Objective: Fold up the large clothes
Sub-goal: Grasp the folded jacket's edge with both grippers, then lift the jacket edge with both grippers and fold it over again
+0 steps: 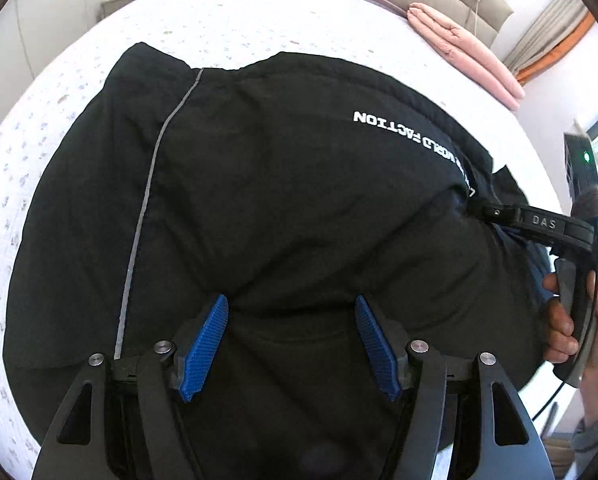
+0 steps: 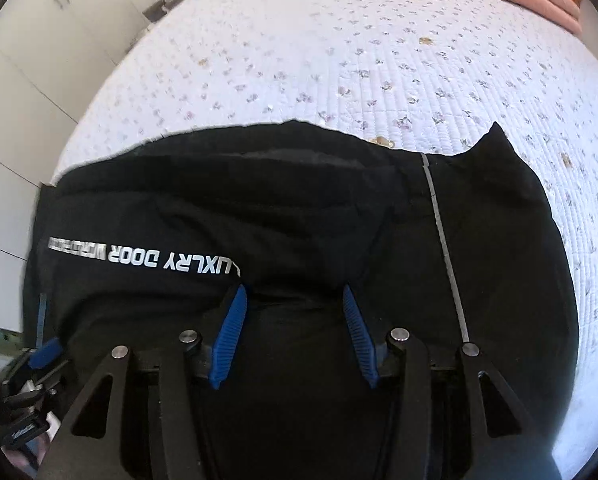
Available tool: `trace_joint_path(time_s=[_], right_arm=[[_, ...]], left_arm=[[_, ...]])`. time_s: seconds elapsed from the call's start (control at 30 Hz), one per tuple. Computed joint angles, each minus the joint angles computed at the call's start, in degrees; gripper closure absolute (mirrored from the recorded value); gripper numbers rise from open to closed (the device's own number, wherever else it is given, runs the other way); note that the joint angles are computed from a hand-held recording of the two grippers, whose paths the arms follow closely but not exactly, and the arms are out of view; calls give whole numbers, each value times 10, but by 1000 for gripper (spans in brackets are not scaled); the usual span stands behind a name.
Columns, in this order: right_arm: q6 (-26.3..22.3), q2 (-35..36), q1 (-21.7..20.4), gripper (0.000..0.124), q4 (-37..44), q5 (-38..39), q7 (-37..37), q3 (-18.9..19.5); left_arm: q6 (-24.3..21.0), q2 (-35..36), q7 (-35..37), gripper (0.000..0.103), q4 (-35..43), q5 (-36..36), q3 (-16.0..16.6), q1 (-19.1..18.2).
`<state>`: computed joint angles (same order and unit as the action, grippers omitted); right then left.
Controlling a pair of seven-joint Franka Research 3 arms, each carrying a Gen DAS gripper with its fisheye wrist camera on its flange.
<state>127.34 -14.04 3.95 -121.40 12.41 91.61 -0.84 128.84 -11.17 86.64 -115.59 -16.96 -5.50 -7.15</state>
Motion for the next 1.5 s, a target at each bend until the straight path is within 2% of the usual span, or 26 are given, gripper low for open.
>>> trace_joint_path(time_s=[0.13, 0.23, 0.3, 0.5, 0.63, 0.73, 0.8, 0.93, 1.03, 1.1, 1.27, 1.37, 1.5], right_arm=[[3, -81, -9, 65, -41, 23, -4, -12], [-7, -142, -30, 56, -76, 8, -5, -16], [-24, -168, -52, 55, -91, -21, 8, -10], [-73, -186, -89, 52, -108, -41, 3, -28], [-90, -165, -108, 41, -92, -40, -13, -51], [-92, -144, -109, 39, -85, -6, -27, -67], [-96, -132, -109, 39, -80, 21, -41, -78], [-104, -115, -111, 39, -69, 78, -72, -99], [-113, -97, -114, 39, -64, 125, -98, -114], [-113, -88, -113, 39, -66, 147, -105, -109], [-117, -54, -120, 28, -71, 209, -127, -122], [-152, -28, -124, 24, -68, 284, -152, -142], [-202, 11, -139, 21, -52, 369, -204, -158]], left_arm=[[-15, -21, 32, 35, -8, -32, 17, 6], [-19, -42, 29, 35, -16, 4, 22, 22], [-22, -51, 19, 35, -24, 23, 29, 34], [-26, -31, 26, 35, -7, 33, 58, 65], [-56, 1, 34, 33, 27, 71, 53, 85], [-86, 34, 57, 31, 57, 10, 58, 90], [-120, 57, 79, 31, 75, -70, 72, 105], [-170, 95, 105, 29, 94, -194, 77, 143], [-182, 108, 137, 28, 93, -229, 67, 163], [-200, 123, 150, 27, 99, -245, 64, 175], [-218, 150, 170, 26, 102, -309, 49, 196], [-235, 167, 185, 26, 103, -349, 44, 207], [-280, 190, 205, 26, 97, -441, 38, 229]])
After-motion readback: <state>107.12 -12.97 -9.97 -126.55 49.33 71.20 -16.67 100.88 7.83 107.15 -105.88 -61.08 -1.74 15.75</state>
